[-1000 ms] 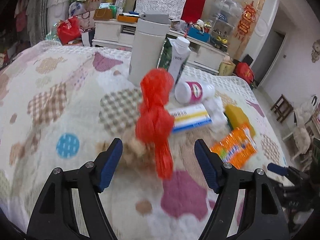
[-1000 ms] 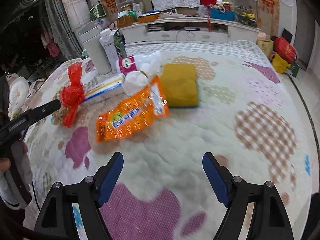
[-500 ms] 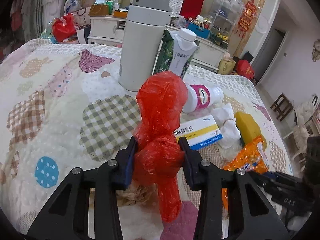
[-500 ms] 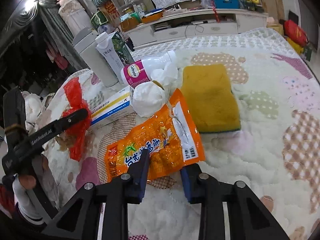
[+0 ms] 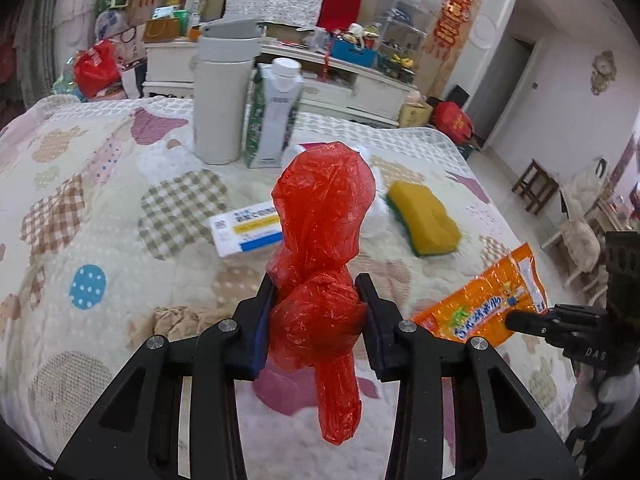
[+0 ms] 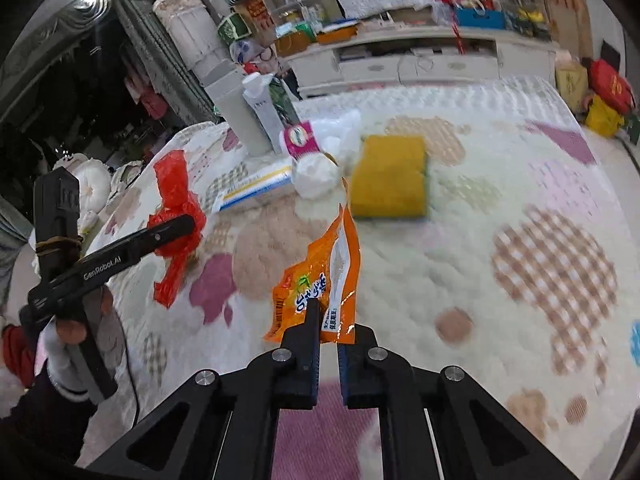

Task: Collect trash
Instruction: 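Lift and carry the red bag and orange packet to the black bin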

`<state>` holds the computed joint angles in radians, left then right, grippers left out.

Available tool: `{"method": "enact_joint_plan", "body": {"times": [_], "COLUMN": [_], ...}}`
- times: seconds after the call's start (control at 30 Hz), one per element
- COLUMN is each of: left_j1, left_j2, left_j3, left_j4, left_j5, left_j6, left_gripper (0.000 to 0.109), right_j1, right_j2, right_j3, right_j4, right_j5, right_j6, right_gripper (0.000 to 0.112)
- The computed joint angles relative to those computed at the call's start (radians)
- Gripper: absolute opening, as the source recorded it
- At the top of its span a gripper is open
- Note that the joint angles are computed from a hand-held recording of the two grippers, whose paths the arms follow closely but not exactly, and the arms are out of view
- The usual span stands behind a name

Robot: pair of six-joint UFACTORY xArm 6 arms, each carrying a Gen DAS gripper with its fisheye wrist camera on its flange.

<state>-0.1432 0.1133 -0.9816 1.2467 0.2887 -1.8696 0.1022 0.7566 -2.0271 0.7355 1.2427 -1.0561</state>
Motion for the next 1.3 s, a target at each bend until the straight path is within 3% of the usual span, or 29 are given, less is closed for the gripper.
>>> {"method": "enact_joint_plan", "body": {"times": [0.07, 0.1, 0.13, 0.17, 0.23, 0.47, 0.5, 0.57, 0.77, 0.83, 0.87, 1.03, 1.3], "left_j1": [-0.017, -0.022, -0.026, -0.034, -0.047, -0.068, -0.066, -0.064, -0.067, -0.072, -0.079, -0.109, -0.17], "left_j2": [0.003, 0.007, 0.012, 0.022, 0.041, 0.068, 0.067, 0.064, 0.059, 0.062, 0.067, 0.102, 0.216], "left_j3": [-0.006, -0.009, -0.013, -0.019, -0.036, -0.064, -0.063, -0.058, -0.049, -0.052, -0.058, -0.107, -0.248], "left_j4": [-0.007, -0.014, -0.019, -0.031, -0.062, -0.072, -0.074, -0.069, -0.071, -0.076, -0.08, -0.111, -0.246], "left_j5": [0.005, 0.003, -0.001, -0.002, 0.001, 0.007, 0.003, -0.001, -0.014, -0.021, -0.024, -0.039, -0.075], "left_j6": [0.009, 0.015, 0.021, 0.034, 0.07, 0.099, 0.101, 0.094, 0.091, 0.092, 0.097, 0.142, 0.268], "left_gripper": [0.037, 0.037, 0.037, 0.037, 0.037, 0.037, 0.037, 0.037, 0.037, 0.037, 0.037, 0.037, 0.037], "right_j1": [-0.015, -0.016, -0.015, -0.015, -0.027, -0.041, -0.036, -0.024, 0.039, 0.053, 0.058, 0.017, -0.057], "right_j2": [0.032, 0.026, 0.015, 0.006, 0.006, 0.017, 0.031, 0.032, 0.033, -0.016, -0.038, -0.097, -0.145], "right_j3": [-0.048, -0.029, 0.0, 0.025, 0.029, 0.006, -0.006, 0.008, 0.06, 0.153, 0.195, 0.257, 0.298], "right_j4": [-0.075, -0.111, -0.141, -0.165, -0.176, -0.147, -0.131, -0.108, -0.183, -0.182, -0.186, -0.08, -0.043], "right_j5": [-0.005, -0.068, -0.141, -0.209, -0.256, -0.1, -0.095, -0.131, -0.279, -0.375, -0.425, -0.402, -0.386], "right_j6": [0.046, 0.062, 0.076, 0.091, 0.121, 0.15, 0.162, 0.166, 0.164, 0.115, 0.092, -0.029, -0.107], "right_gripper": [0.007, 0.015, 0.04, 0.056, 0.057, 0.058, 0.061, 0.084, 0.086, 0.072, 0.07, 0.055, 0.048]}}
